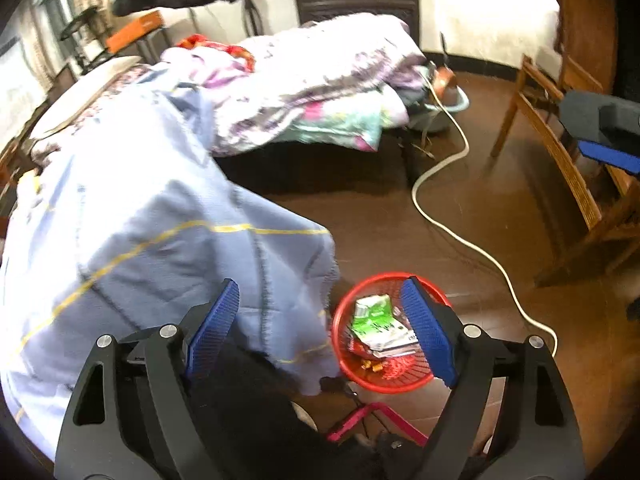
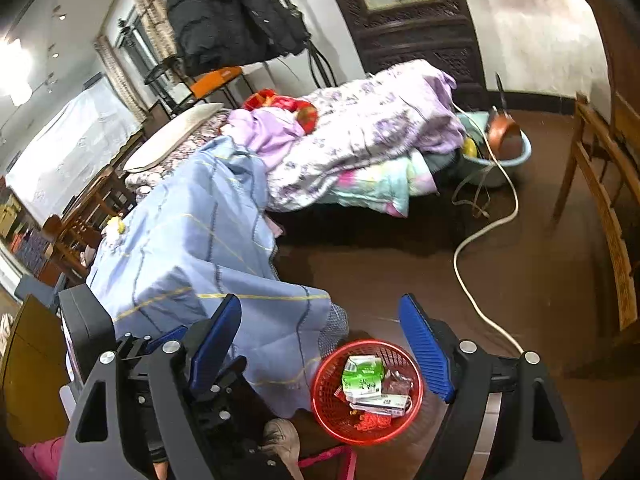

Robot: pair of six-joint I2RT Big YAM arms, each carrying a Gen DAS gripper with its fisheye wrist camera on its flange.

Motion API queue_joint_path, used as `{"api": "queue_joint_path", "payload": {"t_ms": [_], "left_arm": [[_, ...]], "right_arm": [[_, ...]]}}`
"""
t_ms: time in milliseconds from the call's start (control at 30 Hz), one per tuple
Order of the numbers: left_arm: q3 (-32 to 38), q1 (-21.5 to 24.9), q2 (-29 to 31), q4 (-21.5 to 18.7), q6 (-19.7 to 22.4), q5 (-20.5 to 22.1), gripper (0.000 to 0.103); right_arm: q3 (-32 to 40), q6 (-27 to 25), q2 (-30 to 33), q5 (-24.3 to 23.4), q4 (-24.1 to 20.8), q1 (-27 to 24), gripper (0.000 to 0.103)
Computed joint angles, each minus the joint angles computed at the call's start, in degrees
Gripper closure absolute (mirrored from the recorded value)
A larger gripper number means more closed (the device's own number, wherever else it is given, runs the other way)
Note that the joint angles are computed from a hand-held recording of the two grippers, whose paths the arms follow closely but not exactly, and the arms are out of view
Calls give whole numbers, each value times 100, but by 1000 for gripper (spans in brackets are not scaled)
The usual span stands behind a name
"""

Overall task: Collect trash
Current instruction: 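Move both grippers back over the bed toward the tissue and yellow wrapper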

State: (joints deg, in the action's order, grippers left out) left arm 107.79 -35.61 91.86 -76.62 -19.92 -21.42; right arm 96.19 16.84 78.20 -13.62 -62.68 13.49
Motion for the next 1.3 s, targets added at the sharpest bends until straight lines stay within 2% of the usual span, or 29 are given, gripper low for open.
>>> {"api": "queue_joint_path", "payload": {"t_ms": [167, 367, 467, 933, 1100, 1233, 1300], "left_arm": [[-188, 36, -461, 170, -170, -377, 19], [-237, 1, -921, 357, -293, -1284, 15], [-230, 58, -1194, 494, -335, -1539, 15], [-695, 244, -2481, 642, -638, -2233, 11], [-921, 377, -2959, 730, -649, -2327, 9], [-1025, 550, -3193, 708, -665, -2305, 7], [-1104, 783, -3294, 714, -645, -2259, 7]], "right_arm": [[312, -96, -39, 133, -73, 316, 21], [669, -242, -53, 319, -174, 692, 18], [854, -407, -96, 669, -182, 972, 16], [1892, -609, 79, 1365, -502, 2035, 12], [2488, -596, 335, 1601, -709, 2498, 12], [2891, -529, 586, 1646, -768, 2779, 6], [3190, -472, 825, 1606, -863, 2881, 6]]}}
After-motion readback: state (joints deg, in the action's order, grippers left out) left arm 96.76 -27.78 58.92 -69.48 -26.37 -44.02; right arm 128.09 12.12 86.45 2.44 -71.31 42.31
